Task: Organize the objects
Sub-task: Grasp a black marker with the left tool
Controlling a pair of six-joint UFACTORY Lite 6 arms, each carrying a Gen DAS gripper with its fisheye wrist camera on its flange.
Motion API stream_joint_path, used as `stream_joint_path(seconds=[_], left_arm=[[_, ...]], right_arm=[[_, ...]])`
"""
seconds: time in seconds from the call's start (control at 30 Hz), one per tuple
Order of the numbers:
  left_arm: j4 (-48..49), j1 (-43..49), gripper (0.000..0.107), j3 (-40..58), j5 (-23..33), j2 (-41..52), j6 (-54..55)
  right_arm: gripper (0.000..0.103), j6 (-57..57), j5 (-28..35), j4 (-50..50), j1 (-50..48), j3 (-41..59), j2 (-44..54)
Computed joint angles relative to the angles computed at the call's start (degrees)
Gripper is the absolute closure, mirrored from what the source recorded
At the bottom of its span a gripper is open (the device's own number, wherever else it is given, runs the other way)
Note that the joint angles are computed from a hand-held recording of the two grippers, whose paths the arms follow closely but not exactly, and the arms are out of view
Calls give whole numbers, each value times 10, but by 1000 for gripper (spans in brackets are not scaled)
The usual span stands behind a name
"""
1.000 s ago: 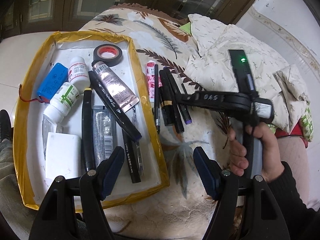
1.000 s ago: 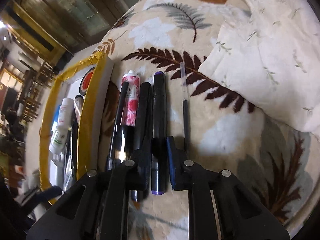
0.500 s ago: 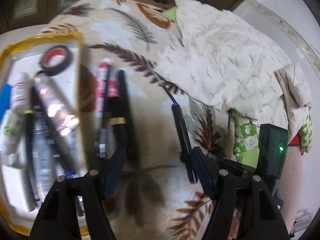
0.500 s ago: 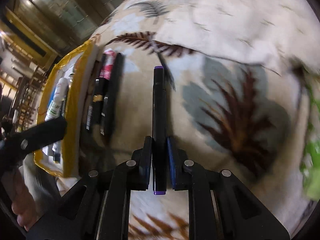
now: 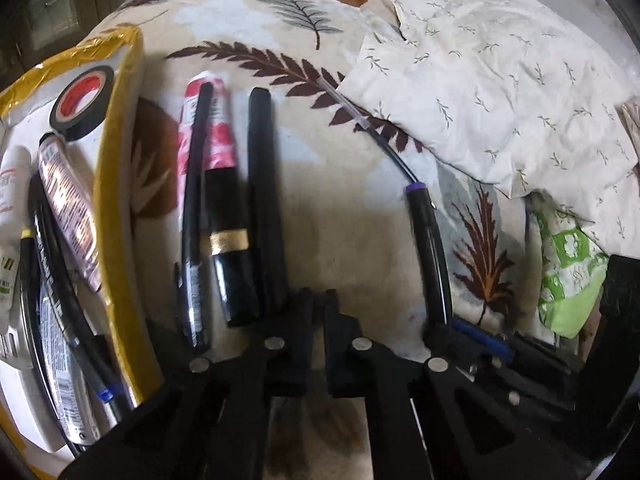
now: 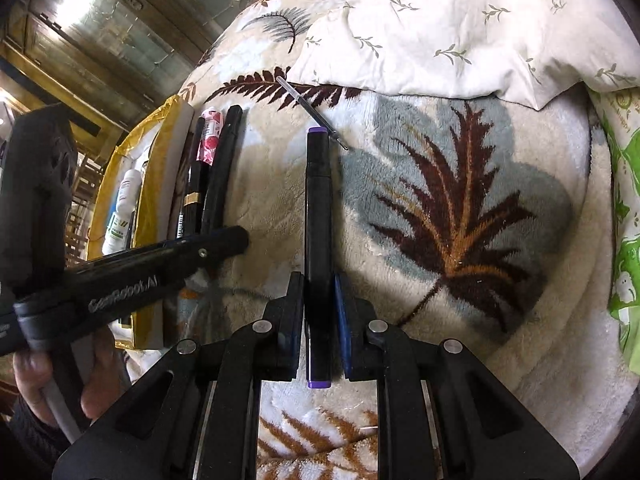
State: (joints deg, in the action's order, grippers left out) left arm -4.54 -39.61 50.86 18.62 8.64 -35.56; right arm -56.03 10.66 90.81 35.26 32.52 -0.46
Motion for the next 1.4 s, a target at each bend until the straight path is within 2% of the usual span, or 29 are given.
stream_joint_path(seconds=[0.23, 0.33, 0.4, 0.43, 0.47, 0.5, 0.53, 0.57, 0.6, 0.63, 0.7, 0.73, 0.77, 0.8, 0.9, 0.97, 1.07, 1.27, 1.33, 1.4], left_arm=[[-25, -71, 107, -115, -18, -115, -15], [53, -75, 106, -104, -2, -137, -84], [21, -40, 105, -73, 10, -126, -35], [-1, -17, 96, -51, 12, -114, -5], [-18, 5, 79, -23, 13, -94, 26], [-16, 16, 70, -3, 13, -81, 32], [-6, 33, 52, 18, 0, -62, 34], [20, 43, 41, 39, -4, -47, 19], [41, 48, 39, 56, 0, -34, 4], [47, 59, 39, 84, 9, -11, 14], [-5, 85, 43, 152, 28, 59, 90], [-28, 94, 58, 170, 33, 78, 116], [-47, 96, 68, 180, 40, 87, 141], [-52, 95, 70, 198, 47, 106, 157], [-16, 88, 70, 226, 61, 147, 138], [-38, 91, 70, 216, 38, 145, 167], [-57, 98, 69, 224, 43, 149, 183], [24, 87, 68, 196, 45, 125, 111], [92, 78, 68, 192, 58, 120, 48], [78, 82, 66, 183, 46, 117, 48]], right_arm=[[88, -32, -7, 35, 6, -2, 0], [88, -25, -10, 29, 8, -3, -2], [88, -13, -13, 18, 10, -3, -3], [88, -11, -13, 17, 11, -4, -5], [88, -13, -13, 20, 11, -6, -6], [88, -13, -12, 22, 11, -8, -8], [88, -13, -12, 23, 12, -9, -9], [88, -15, -12, 25, 13, -11, -11], [89, -14, -12, 25, 13, -10, -10], [89, -10, -12, 21, 12, -10, -10], [89, -10, -10, 25, 11, -10, -9], [89, -15, -9, 31, 11, -9, -8], [88, -18, -9, 35, 10, -9, -7], [88, -18, -9, 36, 11, -9, -7], [88, -21, -5, 38, 8, -6, -3], [89, -27, -2, 45, 6, -7, -3], [88, -60, 2, 79, 4, -10, -2], [88, -82, 0, 104, 9, -16, -7], [88, -90, 1, 113, 10, -17, -7], [88, -98, 3, 119, 8, -19, -8]])
